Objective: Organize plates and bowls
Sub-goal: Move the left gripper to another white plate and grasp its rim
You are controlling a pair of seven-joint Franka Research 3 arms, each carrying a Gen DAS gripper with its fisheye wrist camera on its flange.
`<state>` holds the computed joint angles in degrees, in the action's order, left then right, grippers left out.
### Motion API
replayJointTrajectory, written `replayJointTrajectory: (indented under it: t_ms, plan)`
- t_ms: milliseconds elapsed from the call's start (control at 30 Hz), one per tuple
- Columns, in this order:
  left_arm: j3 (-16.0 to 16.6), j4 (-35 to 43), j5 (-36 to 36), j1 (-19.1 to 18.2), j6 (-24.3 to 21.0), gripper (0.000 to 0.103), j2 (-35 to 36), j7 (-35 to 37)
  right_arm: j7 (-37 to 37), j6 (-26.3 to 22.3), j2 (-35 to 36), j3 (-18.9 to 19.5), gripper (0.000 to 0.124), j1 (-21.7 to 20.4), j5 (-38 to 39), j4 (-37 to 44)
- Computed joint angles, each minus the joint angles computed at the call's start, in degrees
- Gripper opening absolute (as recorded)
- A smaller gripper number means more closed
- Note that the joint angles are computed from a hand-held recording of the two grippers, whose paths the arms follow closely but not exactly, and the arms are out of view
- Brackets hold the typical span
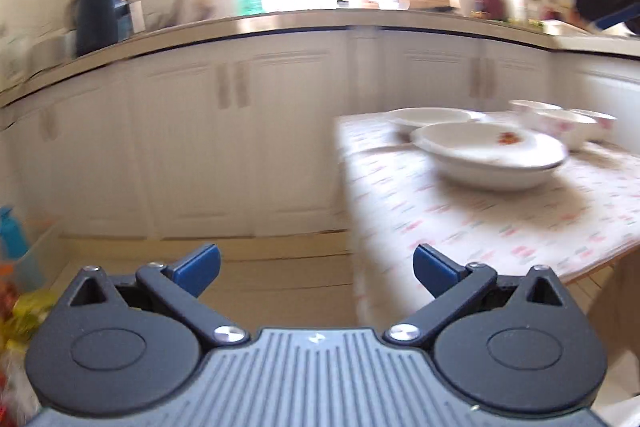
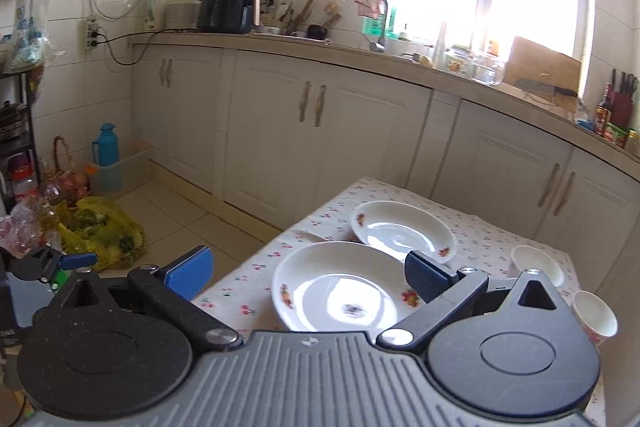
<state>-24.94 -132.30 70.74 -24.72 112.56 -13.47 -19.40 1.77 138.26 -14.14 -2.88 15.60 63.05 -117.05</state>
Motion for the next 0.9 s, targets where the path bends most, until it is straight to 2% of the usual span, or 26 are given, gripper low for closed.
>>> replayJointTrajectory:
  t_ms: [100, 200, 267, 367, 500, 600, 667, 733, 833, 900]
  plan:
    - [2.27, 3.55, 2.97, 1.07, 7.97, 0.102, 0.84, 6.6, 2.67, 2.29, 3.32, -0.11, 0.103, -1.31, -2.05, 2.62]
    - [4.37, 7.72, 2.64, 3.06, 15.71, 0.102, 2.67, 11.96, 2.16, 3.92, 7.08, -0.04, 0.103, -2.48, -2.79, 5.31]
    - [5.53, 11.27, -0.01, 4.31, 19.16, 0.102, 4.7, 16.62, 1.96, 4.5, 10.18, 0.39, 0.103, -3.42, -3.63, 7.83]
    - [7.21, 17.48, -4.18, 6.09, 22.77, 0.102, 8.45, 24.75, 3.23, 2.15, 14.71, 1.25, 0.103, -5.07, -4.93, 12.76]
    - [9.53, 26.29, -10.91, 7.63, 24.43, 0.102, 14.47, 36.91, 4.83, -2.04, 20.8, 3.07, 0.103, -7.31, -6.73, 20.67]
    - [11.42, 33.25, -16.55, 8.36, 23.83, 0.102, 19.52, 44.45, 7.07, -5.29, 26.05, 4.59, 0.103, -8.57, -9.61, 27.89]
    - [12.73, 37.25, -20.76, 8.91, 24.32, 0.102, 22.56, 48.06, 10.91, -8.75, 30.59, 5.5, 0.103, -9.45, -12.35, 34.44]
    - [13.86, 41.88, -25.36, 9.34, 23.8, 0.102, 25.99, 51.75, 14.0, -9.3, 34.58, 6.54, 0.103, -9.69, -15.14, 39.97]
    - [15.61, 47.94, -28.84, 9.25, 22.86, 0.102, 30.49, 55.17, 15.86, -10.15, 40.99, 8.05, 0.103, -9.77, -19.95, 49.01]
    - [16.68, 51.96, -30.44, 9.05, 22.16, 0.102, 33.46, 57.04, 17.8, -12.82, 46.13, 8.67, 0.103, -9.49, -24.28, 56.88]
